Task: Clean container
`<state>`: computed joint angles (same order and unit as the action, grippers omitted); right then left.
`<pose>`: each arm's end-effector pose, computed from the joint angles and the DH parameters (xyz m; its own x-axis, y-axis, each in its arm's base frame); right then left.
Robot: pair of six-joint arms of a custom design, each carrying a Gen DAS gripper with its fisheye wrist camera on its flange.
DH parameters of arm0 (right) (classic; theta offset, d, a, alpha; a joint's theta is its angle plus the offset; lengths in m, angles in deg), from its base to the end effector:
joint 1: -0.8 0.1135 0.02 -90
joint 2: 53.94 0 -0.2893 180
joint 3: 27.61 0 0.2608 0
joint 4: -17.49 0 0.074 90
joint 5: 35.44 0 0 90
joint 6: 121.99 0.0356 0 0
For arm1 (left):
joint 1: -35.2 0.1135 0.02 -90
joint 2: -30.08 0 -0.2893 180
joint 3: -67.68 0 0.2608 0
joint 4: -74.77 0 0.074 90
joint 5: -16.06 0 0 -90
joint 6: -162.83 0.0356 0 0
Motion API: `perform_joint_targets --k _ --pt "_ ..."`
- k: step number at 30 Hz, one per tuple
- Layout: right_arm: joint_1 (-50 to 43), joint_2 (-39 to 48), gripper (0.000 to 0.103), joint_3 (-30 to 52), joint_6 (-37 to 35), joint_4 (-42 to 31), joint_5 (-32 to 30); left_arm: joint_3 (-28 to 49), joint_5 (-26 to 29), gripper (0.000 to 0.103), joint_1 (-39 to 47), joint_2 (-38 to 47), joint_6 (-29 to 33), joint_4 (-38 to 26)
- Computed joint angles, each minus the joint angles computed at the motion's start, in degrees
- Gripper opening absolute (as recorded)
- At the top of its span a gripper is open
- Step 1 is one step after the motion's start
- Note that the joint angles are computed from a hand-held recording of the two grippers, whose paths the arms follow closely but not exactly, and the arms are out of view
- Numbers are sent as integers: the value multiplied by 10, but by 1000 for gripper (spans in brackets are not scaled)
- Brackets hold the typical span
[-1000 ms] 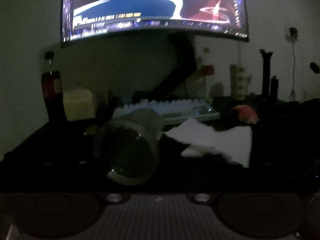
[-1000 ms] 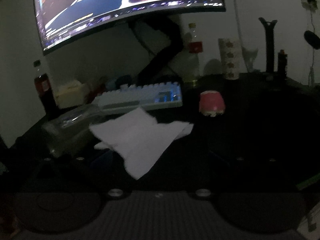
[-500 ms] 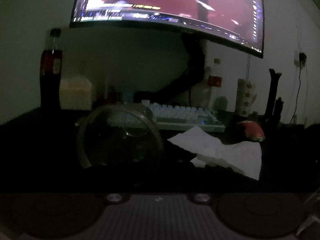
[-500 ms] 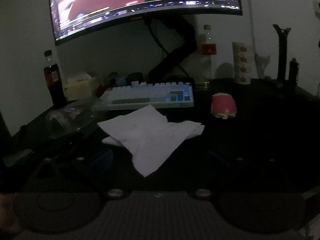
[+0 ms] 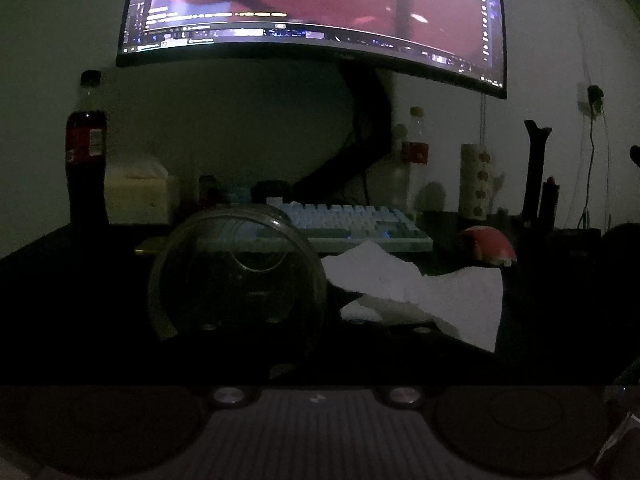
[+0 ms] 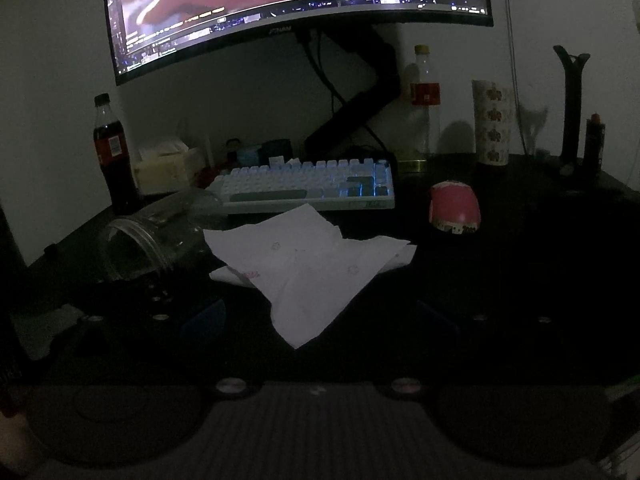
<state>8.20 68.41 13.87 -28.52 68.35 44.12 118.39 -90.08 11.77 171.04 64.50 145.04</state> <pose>0.3072 0.0464 0.0459 -0.5122 -0.0065 -0.8589 -0.2517 0.9572 0.1429 0.3207 -0.1282 -0.0020 -0.3308 -0.0083 -0.9437 0.0953 0.9946 -0.0422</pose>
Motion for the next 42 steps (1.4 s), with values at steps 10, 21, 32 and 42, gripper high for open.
perform_joint_targets --k 10,21,32,42 --pt "0 -1 103 3 -1 -8 -2 3 2 10 -3 -3 8 -19" --pt "-2 2 103 7 0 -13 -6 4 18 12 5 -8 6 -36" --pt "2 2 103 4 3 -11 -6 8 17 20 4 -11 6 -56" --pt "1 2 103 4 1 -13 -10 2 18 43 4 -14 13 -53"
